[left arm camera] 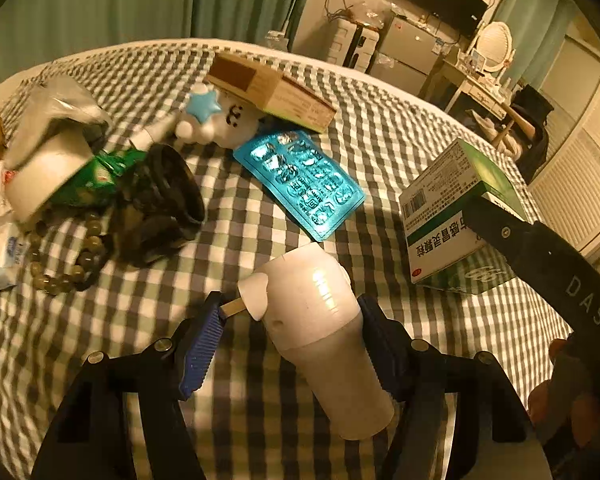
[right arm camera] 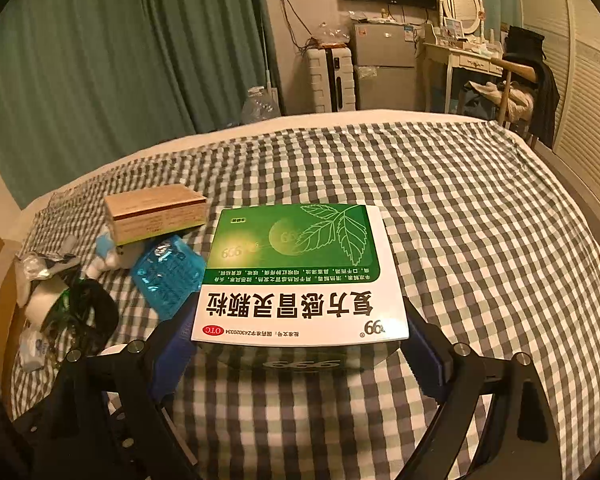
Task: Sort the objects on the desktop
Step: 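Grasp the white plastic bottle with left tool while right tool grasps green medicine box, then carry bottle and green box into the cardboard box and open both tools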
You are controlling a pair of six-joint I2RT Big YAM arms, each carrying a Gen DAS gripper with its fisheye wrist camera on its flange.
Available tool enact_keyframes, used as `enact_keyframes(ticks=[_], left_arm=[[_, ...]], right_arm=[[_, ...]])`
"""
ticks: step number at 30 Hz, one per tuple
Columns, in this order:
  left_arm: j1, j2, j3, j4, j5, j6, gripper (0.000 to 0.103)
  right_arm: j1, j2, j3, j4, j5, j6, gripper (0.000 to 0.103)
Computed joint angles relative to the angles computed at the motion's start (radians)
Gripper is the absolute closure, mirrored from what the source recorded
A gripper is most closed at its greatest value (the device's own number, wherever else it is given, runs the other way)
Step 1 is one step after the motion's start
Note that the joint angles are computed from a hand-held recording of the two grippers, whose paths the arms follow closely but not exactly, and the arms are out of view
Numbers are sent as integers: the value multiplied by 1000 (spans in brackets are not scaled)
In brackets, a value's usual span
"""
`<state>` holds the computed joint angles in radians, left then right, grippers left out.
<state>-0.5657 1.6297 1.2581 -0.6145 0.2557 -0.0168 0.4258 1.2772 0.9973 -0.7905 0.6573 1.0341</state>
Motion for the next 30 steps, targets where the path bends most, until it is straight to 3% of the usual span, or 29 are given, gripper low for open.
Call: enact_keyframes(ticks=[9, 19, 30], left_arm=[[61, -134, -52, 32, 13, 109, 35], [151, -234, -109, 33, 58, 108, 35], [289, -307, -120, 16, 151, 133, 35]], right_arm=[[126, 3, 76, -77, 66, 68, 12], [284, 65, 196, -232, 163, 171, 12], [381, 136, 346, -368, 235, 235, 12]])
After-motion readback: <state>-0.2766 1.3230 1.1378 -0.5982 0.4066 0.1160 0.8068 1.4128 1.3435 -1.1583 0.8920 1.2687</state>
